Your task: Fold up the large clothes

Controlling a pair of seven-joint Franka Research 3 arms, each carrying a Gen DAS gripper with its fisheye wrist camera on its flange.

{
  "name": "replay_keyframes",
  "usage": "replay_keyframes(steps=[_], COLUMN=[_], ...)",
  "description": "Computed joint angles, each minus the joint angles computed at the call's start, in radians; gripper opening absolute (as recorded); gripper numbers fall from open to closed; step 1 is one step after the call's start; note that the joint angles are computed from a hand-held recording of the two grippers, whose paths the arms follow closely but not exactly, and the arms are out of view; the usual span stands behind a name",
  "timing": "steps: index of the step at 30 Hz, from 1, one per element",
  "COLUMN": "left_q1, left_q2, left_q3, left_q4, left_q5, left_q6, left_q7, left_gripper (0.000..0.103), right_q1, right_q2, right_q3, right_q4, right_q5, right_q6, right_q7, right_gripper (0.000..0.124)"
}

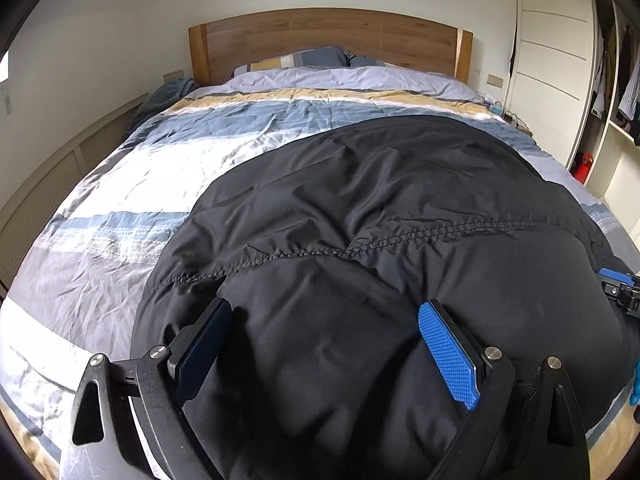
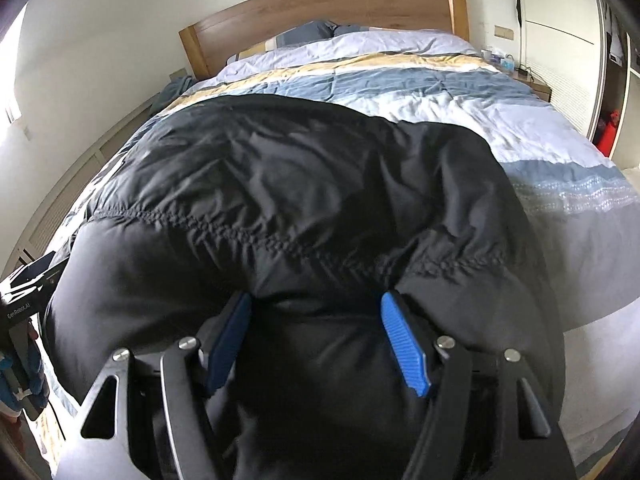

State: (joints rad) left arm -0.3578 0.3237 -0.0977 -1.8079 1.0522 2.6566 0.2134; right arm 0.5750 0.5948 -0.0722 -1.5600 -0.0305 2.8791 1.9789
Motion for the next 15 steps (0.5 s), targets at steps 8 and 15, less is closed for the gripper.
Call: replay_keyframes(steps=[8,15], left_q1=[-0.005,0.005], left_q2=[-0.010,-0.033], left_q3=[0.003,-0.007], left_q4=[-0.022,-0.051], left_q5=[0.044,0.047], left_q6=[-0.003,-0.011], left_q7=[-0.048,-0.047], left_gripper=[0.094,0.094], right_q1=[0.020,0.047], right_q2=[-0.035,-0.064], right_q3=[-0.046,-0.078], right_q4=[-0.064,-0.088], right_q5=[-0.021,-0.093], right_q6=[0.017,-0.018], right_q7=[0.053,0.134], right_gripper=[0.066,0.066])
